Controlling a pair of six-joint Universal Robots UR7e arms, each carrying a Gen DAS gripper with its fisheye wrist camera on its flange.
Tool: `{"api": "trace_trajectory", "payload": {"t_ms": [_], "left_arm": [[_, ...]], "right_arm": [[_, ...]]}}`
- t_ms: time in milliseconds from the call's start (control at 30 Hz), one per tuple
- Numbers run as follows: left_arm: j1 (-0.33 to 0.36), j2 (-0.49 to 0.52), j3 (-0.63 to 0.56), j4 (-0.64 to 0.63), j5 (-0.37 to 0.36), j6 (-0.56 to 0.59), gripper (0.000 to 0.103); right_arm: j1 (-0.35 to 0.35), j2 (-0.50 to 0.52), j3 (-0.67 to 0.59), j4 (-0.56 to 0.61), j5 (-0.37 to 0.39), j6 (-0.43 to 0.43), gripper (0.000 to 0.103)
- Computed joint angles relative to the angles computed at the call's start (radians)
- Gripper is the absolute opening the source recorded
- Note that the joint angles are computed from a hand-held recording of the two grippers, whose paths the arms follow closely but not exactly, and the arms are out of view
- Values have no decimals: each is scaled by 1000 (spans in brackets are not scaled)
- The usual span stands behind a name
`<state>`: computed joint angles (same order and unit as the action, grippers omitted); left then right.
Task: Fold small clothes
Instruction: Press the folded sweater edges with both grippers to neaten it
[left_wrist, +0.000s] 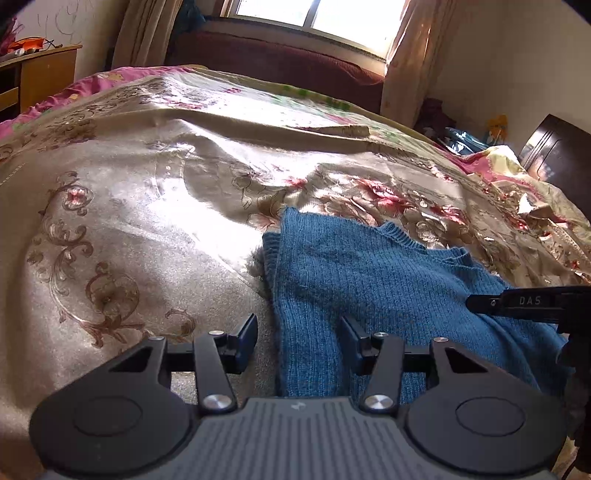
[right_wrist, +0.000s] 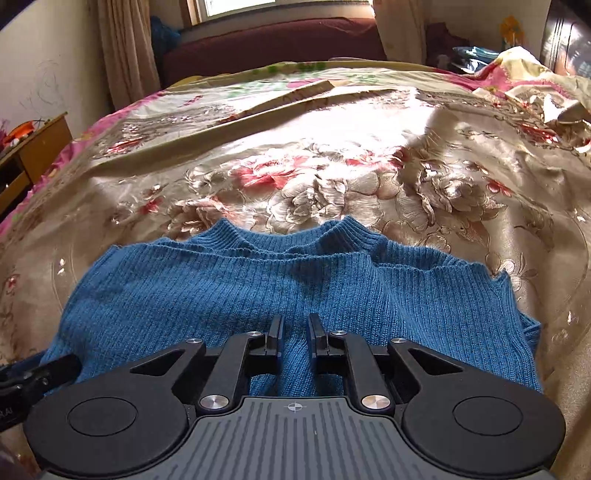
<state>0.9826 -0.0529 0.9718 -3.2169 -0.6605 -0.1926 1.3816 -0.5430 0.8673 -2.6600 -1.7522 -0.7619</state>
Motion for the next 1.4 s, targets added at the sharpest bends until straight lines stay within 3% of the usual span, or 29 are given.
{"api": "trace_trajectory", "payload": {"t_ms": [233,367,467,600,667,733,833,867,967,1067,1133,1167,1300,1400], "left_arm": [[-4,-4,16,-54,-8,12,53],[-2,5,1,-7,0,6,53],[-5,14,-10,-6,11,21,53],[-4,13,-8,-14,7,20,53],[-5,13,-6,-18,7,22,53],[-4,15,-10,-12,11,29,53],[-6,21,-16,-5,22,39,53],[-8,20,-16,-1,28,37,54],[-16,14,-6,12,54,6,54],[-33,18,-3,25,94,3,53],[-43,14,10,49,107,-8,53],[-50,12,17,61,117,-16,53],[-82,3,57,55,167,-32,53],[-103,4,64,26,179,-35,53]], "right_arm": [[-23,-77,100,-136,64,20,14],[-43,-27,8,-101,-43,68,16],[-54,-37,2,-81,-3,116,16],[-53,-41,-6,-99,-15,80,20],[-64,-67,13,-78,39,128,20],[-69,-84,48,-128,67,119,20],[-62,-31,-28,-90,-46,77,18],[-65,-19,-49,-78,-52,80,18],[-77,-41,-44,-51,22,175,20],[-84,-61,-8,-94,49,139,20],[-87,-38,-53,-31,-1,118,18],[-93,-38,-54,-26,9,123,18],[-111,-102,31,-53,111,169,21],[-126,-155,123,-113,161,128,21]]}}
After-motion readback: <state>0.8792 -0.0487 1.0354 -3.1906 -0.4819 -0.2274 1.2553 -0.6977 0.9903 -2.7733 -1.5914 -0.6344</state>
